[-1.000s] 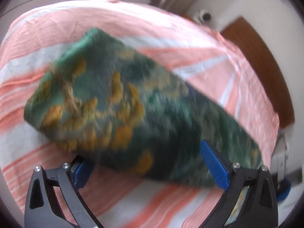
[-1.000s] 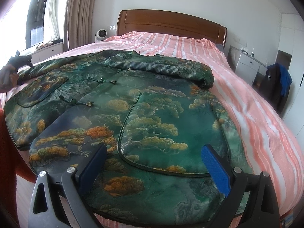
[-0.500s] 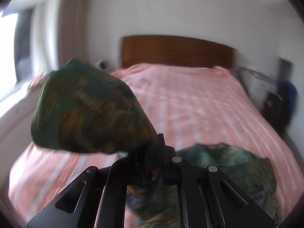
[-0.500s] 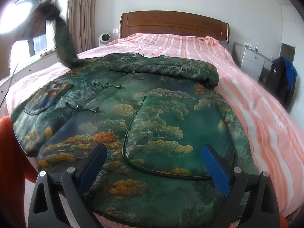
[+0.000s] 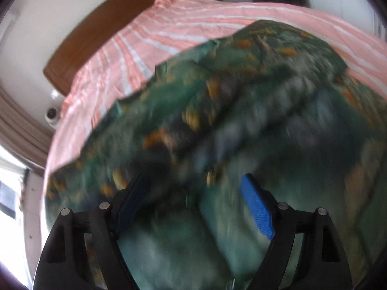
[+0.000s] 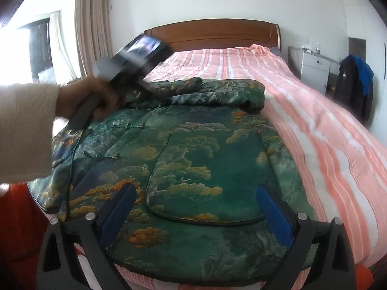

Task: Fold large clothes

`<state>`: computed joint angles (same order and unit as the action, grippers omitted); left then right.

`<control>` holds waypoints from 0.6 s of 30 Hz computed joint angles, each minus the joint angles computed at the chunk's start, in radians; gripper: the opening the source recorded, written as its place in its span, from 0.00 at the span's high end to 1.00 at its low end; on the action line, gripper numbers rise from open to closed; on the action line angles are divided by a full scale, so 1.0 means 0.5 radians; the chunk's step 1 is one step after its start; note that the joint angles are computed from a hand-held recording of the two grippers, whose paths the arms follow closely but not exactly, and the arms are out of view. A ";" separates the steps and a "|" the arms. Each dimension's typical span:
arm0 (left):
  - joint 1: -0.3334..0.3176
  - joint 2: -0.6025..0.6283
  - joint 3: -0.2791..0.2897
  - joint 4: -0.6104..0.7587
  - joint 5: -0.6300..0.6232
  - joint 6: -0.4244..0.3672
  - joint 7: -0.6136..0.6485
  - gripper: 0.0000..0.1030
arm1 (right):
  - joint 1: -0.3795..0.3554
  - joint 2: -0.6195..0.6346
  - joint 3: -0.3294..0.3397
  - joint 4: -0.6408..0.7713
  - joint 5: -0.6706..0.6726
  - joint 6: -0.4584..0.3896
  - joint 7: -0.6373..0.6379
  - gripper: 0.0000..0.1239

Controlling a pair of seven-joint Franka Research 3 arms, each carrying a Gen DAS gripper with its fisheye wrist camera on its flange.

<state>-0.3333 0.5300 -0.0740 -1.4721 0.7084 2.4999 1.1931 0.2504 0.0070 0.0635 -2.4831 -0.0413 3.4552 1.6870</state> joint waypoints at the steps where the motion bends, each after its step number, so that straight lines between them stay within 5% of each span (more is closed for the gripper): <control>1: 0.025 -0.059 0.003 -0.065 -0.079 0.046 0.035 0.18 | -0.013 0.002 -0.007 0.004 -0.070 -0.001 0.071 0.21; 4: 0.190 -0.197 -0.052 -0.173 -0.259 0.182 0.042 0.09 | -0.061 0.016 -0.019 0.028 -0.272 -0.007 0.274 0.21; 8: 0.419 -0.202 -0.073 -0.092 -0.264 0.274 -0.312 0.04 | -0.154 0.038 -0.001 0.069 -0.596 -0.041 0.575 0.21; 11: 0.401 -0.034 0.089 0.149 -0.064 -0.115 -0.726 0.07 | -0.146 0.041 0.012 0.070 -0.519 -0.060 0.506 0.21; 13: 0.355 0.135 0.244 0.343 -0.275 -0.427 -0.672 0.15 | -0.123 0.042 0.013 0.061 -0.400 -0.054 0.399 0.21; 15: 0.397 0.197 0.257 0.394 -0.419 -0.522 -0.634 0.17 | -0.101 0.039 0.017 0.053 -0.294 -0.055 0.312 0.21; 18: 0.412 0.112 0.247 0.294 -0.396 -0.359 -0.665 0.12 | -0.107 0.046 0.026 0.055 -0.278 -0.062 0.302 0.21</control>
